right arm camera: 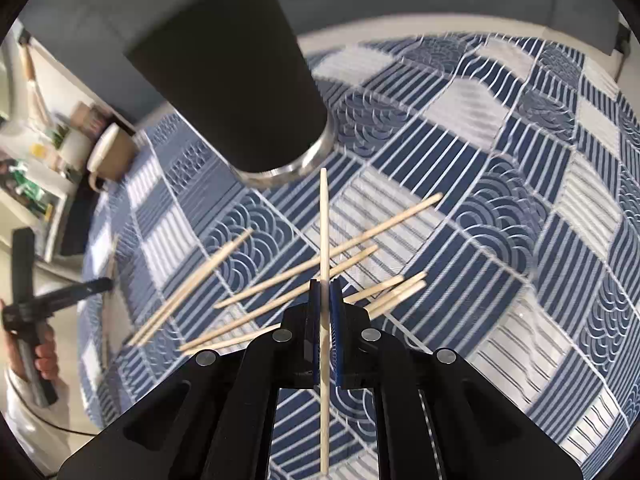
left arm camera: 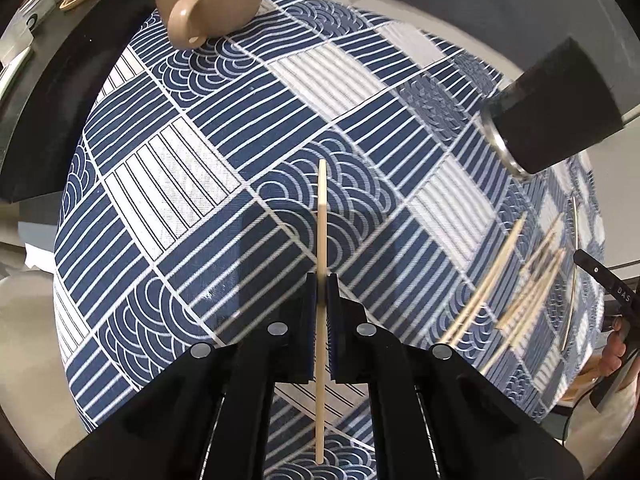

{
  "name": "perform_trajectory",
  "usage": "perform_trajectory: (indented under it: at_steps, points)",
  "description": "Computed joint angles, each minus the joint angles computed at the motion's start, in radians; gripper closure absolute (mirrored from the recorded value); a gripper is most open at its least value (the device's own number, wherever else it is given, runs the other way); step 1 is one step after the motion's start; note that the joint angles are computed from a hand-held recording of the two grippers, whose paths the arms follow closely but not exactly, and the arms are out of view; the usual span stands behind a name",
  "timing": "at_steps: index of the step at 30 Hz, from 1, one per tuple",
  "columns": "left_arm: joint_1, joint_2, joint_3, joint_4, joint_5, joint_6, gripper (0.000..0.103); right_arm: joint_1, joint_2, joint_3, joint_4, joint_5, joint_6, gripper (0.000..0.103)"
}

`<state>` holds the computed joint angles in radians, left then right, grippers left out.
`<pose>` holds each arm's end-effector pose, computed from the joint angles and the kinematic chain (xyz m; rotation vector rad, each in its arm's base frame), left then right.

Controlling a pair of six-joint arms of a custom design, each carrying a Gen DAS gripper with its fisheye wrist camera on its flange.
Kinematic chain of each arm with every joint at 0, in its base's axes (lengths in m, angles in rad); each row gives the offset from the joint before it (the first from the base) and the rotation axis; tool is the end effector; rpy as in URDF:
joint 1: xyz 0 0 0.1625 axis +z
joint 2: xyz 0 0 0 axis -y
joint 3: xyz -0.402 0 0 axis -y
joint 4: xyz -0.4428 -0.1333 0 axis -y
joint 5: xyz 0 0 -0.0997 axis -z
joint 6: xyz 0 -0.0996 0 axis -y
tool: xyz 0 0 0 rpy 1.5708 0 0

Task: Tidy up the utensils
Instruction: 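Lift the wooden stick with the right tool while the left tool grasps another stick, then carry both sticks over the black holder and open the right tool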

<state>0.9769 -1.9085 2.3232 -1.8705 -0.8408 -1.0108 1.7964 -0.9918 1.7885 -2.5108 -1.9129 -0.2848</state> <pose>-0.0374 -0.4123 0.2782 -0.4622 2.4500 -0.5851 0.2409 -0.6030 0.1037 0.6708 -2.7083 0.1859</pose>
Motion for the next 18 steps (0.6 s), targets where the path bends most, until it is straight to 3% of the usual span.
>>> perform_trajectory:
  at_steps: [10,18]
  points:
    - [-0.081,-0.048,-0.007,-0.133,0.028,0.069,0.098,0.042,-0.098,-0.029,-0.068,0.154,-0.067,0.098]
    - [-0.117,0.139,-0.134,-0.380,0.100,0.305,0.098,0.081,-0.030,-0.160,-0.158,0.292,-0.139,0.098]
